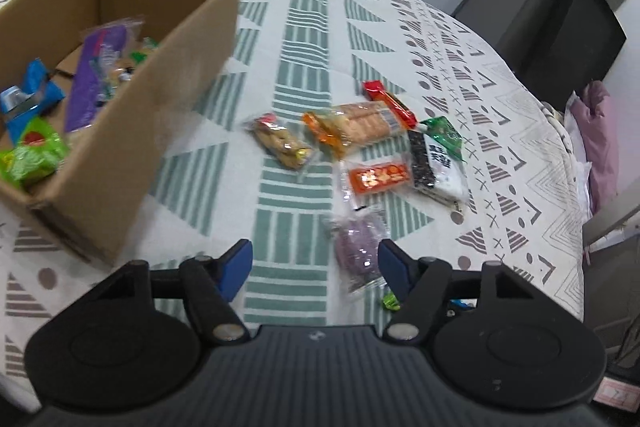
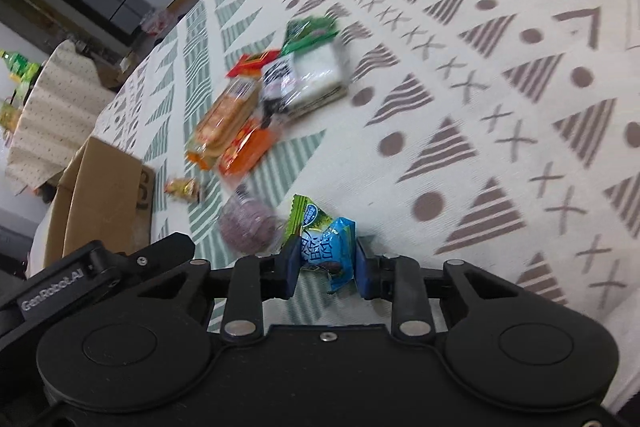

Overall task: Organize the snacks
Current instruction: 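Grasp the blue candy packet with the right tool while the left tool grasps the purple round packet, then carry both packets over the box and open both tools to drop them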

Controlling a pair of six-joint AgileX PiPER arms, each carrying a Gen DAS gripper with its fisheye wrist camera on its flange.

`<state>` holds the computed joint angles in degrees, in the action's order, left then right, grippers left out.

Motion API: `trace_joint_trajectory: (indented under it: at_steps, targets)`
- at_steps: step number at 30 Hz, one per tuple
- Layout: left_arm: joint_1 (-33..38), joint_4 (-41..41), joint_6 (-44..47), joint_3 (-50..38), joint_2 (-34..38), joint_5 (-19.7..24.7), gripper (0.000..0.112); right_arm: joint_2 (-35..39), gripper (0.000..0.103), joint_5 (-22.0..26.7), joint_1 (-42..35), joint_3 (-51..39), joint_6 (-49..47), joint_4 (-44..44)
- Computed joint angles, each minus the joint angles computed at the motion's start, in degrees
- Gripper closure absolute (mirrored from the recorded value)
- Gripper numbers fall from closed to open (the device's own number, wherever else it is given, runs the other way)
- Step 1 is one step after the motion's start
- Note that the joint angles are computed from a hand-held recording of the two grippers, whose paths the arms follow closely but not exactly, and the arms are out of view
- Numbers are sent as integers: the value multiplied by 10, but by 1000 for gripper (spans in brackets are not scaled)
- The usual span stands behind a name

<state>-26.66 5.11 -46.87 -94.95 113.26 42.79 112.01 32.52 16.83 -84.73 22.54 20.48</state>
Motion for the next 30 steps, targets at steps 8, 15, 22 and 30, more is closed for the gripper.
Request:
trace_joint_trajectory:
  at_steps: [8,15,22,30]
  targets:
    - [-22,37,-35,-75,59,34,52,-9,75,-22,-8,18,83,-72]
    - [-26,19,-15,-140,106,57,52,-1,72,-26,-16,15,76,-44]
    - [-38,48,-33,-195,146,99,58,6,73,-31,-14,12,70,-51]
    - [-40,67,-18,-194,128,140,80,-15,76,-45,-7,28,60,-54]
